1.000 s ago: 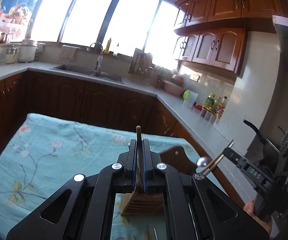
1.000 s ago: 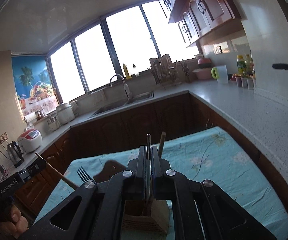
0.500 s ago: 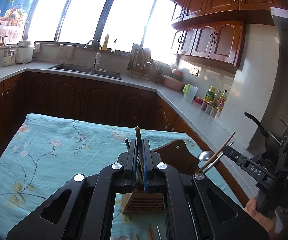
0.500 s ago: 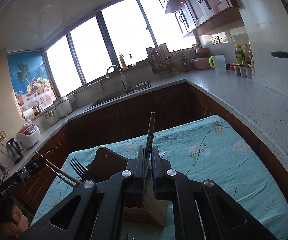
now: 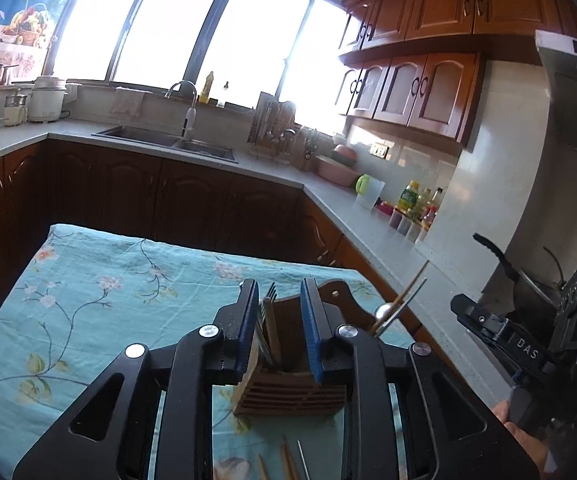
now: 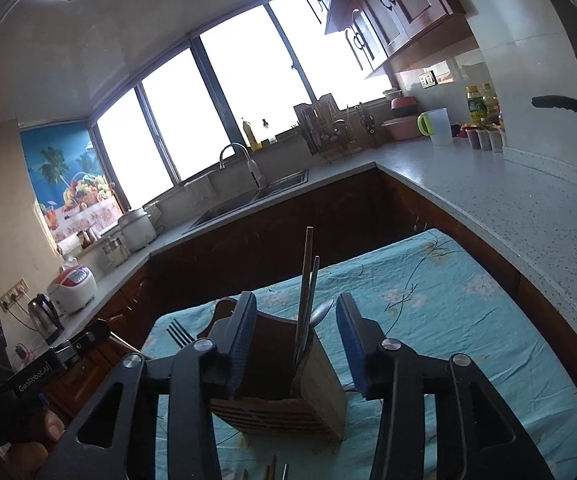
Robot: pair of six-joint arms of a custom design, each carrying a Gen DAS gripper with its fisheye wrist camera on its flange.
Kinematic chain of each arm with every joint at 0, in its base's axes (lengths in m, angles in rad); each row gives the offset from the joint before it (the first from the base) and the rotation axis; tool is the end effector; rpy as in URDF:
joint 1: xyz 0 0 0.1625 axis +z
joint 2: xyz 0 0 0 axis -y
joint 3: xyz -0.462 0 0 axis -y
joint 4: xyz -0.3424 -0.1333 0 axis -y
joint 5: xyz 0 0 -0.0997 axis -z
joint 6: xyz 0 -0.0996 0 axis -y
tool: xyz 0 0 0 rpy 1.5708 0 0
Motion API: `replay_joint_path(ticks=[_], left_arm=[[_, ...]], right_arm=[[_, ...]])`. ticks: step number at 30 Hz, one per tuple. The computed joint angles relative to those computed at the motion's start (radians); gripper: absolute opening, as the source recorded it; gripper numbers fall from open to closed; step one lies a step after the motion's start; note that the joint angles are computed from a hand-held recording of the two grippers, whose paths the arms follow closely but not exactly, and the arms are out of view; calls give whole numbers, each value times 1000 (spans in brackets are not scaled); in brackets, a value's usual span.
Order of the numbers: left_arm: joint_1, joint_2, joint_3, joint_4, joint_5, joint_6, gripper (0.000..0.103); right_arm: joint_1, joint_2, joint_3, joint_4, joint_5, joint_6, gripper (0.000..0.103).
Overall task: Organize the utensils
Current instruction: 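Open both tools to release the chopsticks into the wooden holder, then grasp a wooden chopstick with the left tool while the right tool grasps a metal chopstick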
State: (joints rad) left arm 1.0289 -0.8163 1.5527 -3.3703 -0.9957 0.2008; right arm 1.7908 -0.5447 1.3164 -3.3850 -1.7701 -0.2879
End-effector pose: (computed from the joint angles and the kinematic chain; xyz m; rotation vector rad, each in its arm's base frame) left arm -0.1961 -0.6892 0.3156 0.4747 2.3518 -1.4884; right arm 0.2800 -0.7317 0.2000 0.4982 -2.5013 1.4527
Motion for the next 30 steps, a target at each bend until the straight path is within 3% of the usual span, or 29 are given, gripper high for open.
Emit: replay_joint_path(ticks=[6, 8, 10, 14, 16, 21, 30], left_arm=[[-17, -65, 141, -84, 41, -35, 42], [-23, -86, 200, -125, 79, -52, 57], [-30, -106, 261, -152, 131, -80, 64], [-28, -150, 366, -163, 176, -155, 74], [-26, -169, 417, -168, 190, -190, 75], [-27, -198, 518, -172, 238, -237, 75], [-25, -202, 592, -115, 281, -307, 75]], right_arm=[[-7, -55, 126, -79, 24, 18, 63], [-10, -73, 176, -99, 28, 20, 67], [-13, -88, 222, -115, 35, 20, 74], [-17, -116, 320, -154, 30, 12, 81], [-17, -124, 359, -180, 24, 9, 87], [-11, -127, 447, -249, -19, -25, 89], [-11, -106, 516, -250, -50, -40, 89]])
